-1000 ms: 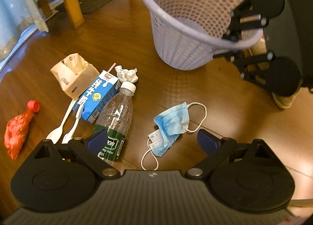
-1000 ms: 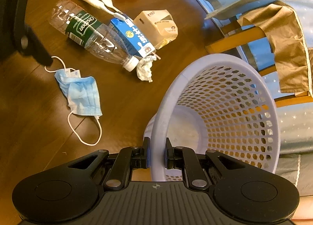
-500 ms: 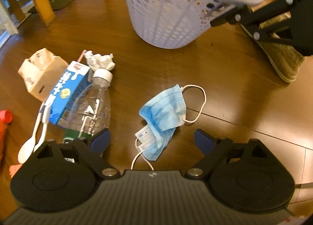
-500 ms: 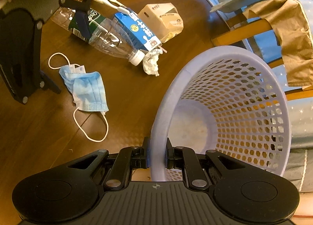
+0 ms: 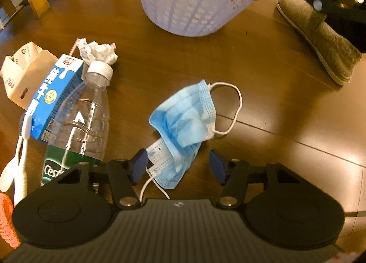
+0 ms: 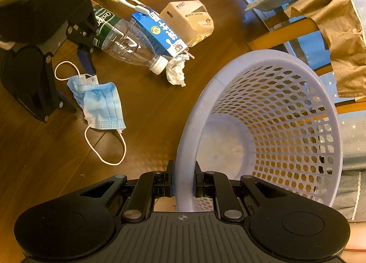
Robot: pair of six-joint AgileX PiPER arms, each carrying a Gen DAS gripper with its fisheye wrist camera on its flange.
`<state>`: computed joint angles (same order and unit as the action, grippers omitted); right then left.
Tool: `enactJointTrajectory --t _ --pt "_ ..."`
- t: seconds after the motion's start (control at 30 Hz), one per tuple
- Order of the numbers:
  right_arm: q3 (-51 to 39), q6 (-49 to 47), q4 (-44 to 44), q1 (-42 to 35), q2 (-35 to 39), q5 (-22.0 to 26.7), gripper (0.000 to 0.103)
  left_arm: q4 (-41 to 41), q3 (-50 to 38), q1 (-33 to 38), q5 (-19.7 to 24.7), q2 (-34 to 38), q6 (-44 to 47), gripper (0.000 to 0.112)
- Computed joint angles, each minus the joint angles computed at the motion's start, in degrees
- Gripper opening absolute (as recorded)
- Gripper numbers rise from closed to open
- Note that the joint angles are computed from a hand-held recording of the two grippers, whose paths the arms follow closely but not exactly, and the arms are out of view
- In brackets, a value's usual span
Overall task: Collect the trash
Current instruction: 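Lower the left tool onto the blue surgical mask and close it, then carry the mask with the left tool into the held wastebasket and release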
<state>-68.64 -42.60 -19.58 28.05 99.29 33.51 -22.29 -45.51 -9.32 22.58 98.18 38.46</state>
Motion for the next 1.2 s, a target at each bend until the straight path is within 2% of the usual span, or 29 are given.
enactJointTrajectory --t 0.2,0.3,0.37,0.47,0.73,1.0,1.2 --pt "-0.04 0.01 0.04 0.02 0.05 -0.02 0.01 1.67 0.42 -0.58 -0.3 0.6 -0.95 0.034" --pt "0.1 -0.04 -0.17 0.19 0.07 -0.04 0.01 2.94 0.52 -0.47 -0.32 0.76 -2.06 0.021" --pt "0.17 -0.12 -0.29 0.17 0.13 -0.13 0.01 3.27 0.44 -0.15 0.09 0.66 -2.12 0.01" --pt "0.11 0.29 -0.63 0.25 0.26 -0.18 0.01 3.91 -0.14 0.62 1.77 -0.08 -2.68 0.003" --pt "-0.29 1.32 -1.46 0.8 0.68 -0.07 0.01 7.21 -4.54 4.04 10.14 -4.37 -6.58 0.002" --pt "-1.11 1.71 -1.6 1.12 1.41 -0.18 0.01 9.32 -15.03 8.67 23.84 -8.71 -8.13 0.002" --pt "-1.36 1.71 -1.65 1.48 1.6 -0.04 0.01 7.3 -25.56 10.83 33.14 -12.37 -7.39 0.002"
